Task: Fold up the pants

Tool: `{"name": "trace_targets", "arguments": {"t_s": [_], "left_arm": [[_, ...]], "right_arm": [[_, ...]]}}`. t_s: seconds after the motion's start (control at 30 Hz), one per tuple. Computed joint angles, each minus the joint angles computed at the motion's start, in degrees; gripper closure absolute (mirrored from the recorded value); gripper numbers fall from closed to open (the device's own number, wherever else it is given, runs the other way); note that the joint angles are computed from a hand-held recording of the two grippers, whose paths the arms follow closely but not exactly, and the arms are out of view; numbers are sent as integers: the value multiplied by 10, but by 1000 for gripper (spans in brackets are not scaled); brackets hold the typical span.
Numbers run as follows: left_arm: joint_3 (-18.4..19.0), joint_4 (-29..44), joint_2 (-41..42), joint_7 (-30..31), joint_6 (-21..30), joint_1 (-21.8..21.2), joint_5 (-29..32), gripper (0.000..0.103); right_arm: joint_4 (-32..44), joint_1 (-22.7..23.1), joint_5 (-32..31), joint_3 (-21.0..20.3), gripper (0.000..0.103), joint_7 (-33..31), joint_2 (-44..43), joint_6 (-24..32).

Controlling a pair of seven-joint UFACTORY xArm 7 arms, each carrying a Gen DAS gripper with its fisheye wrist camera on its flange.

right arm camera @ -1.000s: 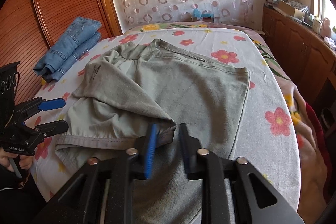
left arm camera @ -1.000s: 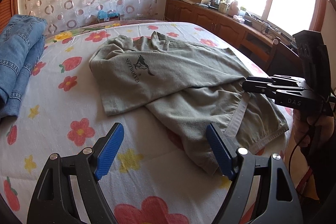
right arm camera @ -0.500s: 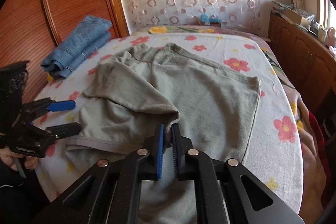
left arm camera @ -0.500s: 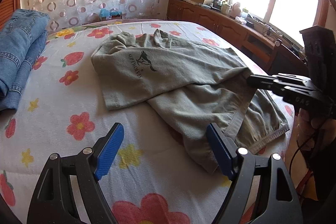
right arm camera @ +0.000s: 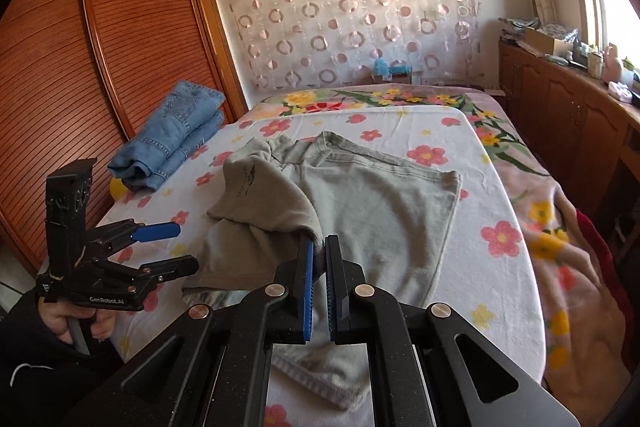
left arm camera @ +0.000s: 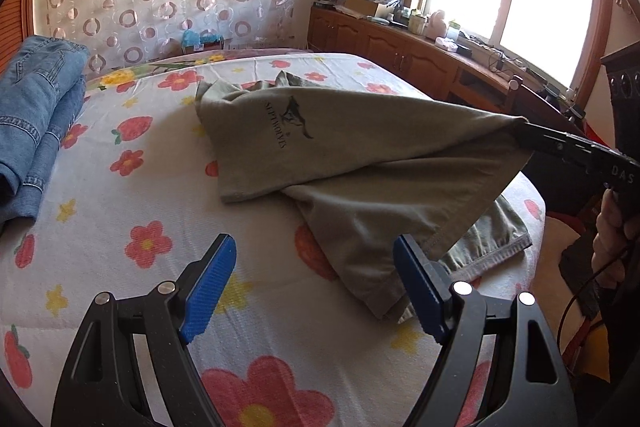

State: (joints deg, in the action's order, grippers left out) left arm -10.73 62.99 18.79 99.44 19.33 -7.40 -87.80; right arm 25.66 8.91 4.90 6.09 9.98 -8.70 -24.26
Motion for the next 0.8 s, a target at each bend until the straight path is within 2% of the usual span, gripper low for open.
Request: {"name": "trace_targets", "arguments": {"t_s": [0.07, 0.3, 0.43, 0.8], "left_arm": [[-1, -2, -3, 7, 2, 0, -5, 21], [3, -7, -8, 16, 9, -3, -15, 21], [5, -7, -9, 19, 11, -4, -23, 21], [7, -11, -8, 21, 8, -14, -17, 21]], "right_arm": [[-7, 3, -7, -7, 98, 10, -9, 3], [-31, -27, 62, 55, 98, -23, -51, 40], [-41, -86, 111, 133, 98, -46, -84, 72], [-58, -85, 35, 108, 98, 15, -114, 126]]}}
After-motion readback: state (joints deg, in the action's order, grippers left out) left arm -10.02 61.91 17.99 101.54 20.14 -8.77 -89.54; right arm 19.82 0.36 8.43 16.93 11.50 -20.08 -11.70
